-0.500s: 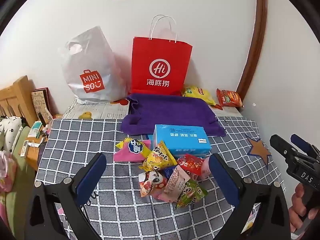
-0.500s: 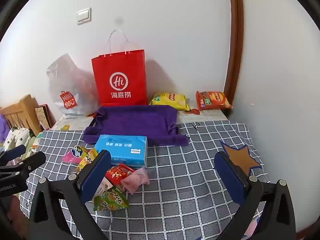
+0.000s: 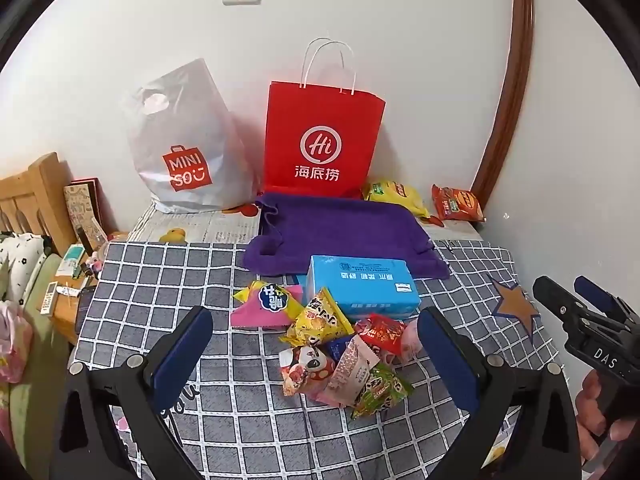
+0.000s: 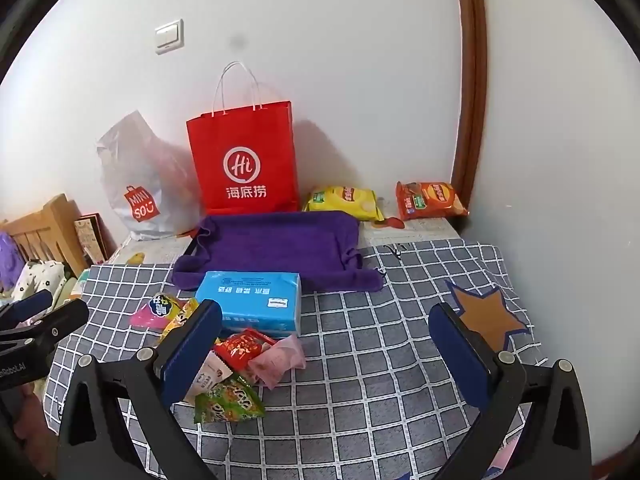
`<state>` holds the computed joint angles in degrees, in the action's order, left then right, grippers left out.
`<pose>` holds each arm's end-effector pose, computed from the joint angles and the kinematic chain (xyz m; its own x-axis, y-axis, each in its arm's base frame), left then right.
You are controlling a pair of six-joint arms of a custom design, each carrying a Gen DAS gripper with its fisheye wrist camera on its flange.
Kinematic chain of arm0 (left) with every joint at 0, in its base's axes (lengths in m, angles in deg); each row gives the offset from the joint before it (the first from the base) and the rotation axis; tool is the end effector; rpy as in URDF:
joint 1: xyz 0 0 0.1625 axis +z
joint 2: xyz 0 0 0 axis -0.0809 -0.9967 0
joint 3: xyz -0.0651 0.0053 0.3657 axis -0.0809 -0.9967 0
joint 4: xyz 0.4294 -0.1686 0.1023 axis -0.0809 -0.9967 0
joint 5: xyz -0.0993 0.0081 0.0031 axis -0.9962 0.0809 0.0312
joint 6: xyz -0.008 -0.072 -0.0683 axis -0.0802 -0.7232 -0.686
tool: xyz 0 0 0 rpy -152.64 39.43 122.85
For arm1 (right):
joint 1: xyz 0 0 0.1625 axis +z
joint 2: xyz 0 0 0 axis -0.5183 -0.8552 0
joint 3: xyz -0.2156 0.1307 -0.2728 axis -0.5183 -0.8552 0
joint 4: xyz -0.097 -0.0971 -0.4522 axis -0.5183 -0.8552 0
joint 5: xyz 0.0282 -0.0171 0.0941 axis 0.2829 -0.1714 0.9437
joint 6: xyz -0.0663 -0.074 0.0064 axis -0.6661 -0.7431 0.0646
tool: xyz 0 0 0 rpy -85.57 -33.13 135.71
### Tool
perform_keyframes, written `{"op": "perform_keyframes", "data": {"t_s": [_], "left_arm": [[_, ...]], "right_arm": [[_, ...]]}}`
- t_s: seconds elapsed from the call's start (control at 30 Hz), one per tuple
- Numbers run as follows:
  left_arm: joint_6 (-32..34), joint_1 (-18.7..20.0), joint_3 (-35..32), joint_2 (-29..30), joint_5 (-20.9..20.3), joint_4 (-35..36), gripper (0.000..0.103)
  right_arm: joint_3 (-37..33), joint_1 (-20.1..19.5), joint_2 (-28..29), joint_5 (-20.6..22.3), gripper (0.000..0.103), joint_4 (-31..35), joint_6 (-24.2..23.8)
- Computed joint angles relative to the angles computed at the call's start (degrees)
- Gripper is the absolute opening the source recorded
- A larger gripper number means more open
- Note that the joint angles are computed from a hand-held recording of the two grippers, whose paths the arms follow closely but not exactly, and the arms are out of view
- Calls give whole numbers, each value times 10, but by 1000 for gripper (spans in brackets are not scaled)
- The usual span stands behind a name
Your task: Organize snacks
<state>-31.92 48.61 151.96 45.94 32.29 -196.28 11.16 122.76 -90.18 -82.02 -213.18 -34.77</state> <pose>-0.4131 -0.7194 0.1180 -0.6850 -0.5223 -0.5078 0.2588 0.4772 -0.8398 0.1508 -0.8589 0.3530 -0.6401 -0.5577 0.5284 -0.7672 0.4994 -0.4024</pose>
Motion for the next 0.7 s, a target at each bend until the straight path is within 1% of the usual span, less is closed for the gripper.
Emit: {"op": "perform_keyframes", "data": {"t_s": [0.27,0.7], "left_arm": [[-18,-1,-3,-2,4,25,102],[-11,-4,2,-2,12,17,102]], "right_arm": [[2,0,-2,4,102,-3,-1],[2,-1,-3,9,102,-1,6]]}}
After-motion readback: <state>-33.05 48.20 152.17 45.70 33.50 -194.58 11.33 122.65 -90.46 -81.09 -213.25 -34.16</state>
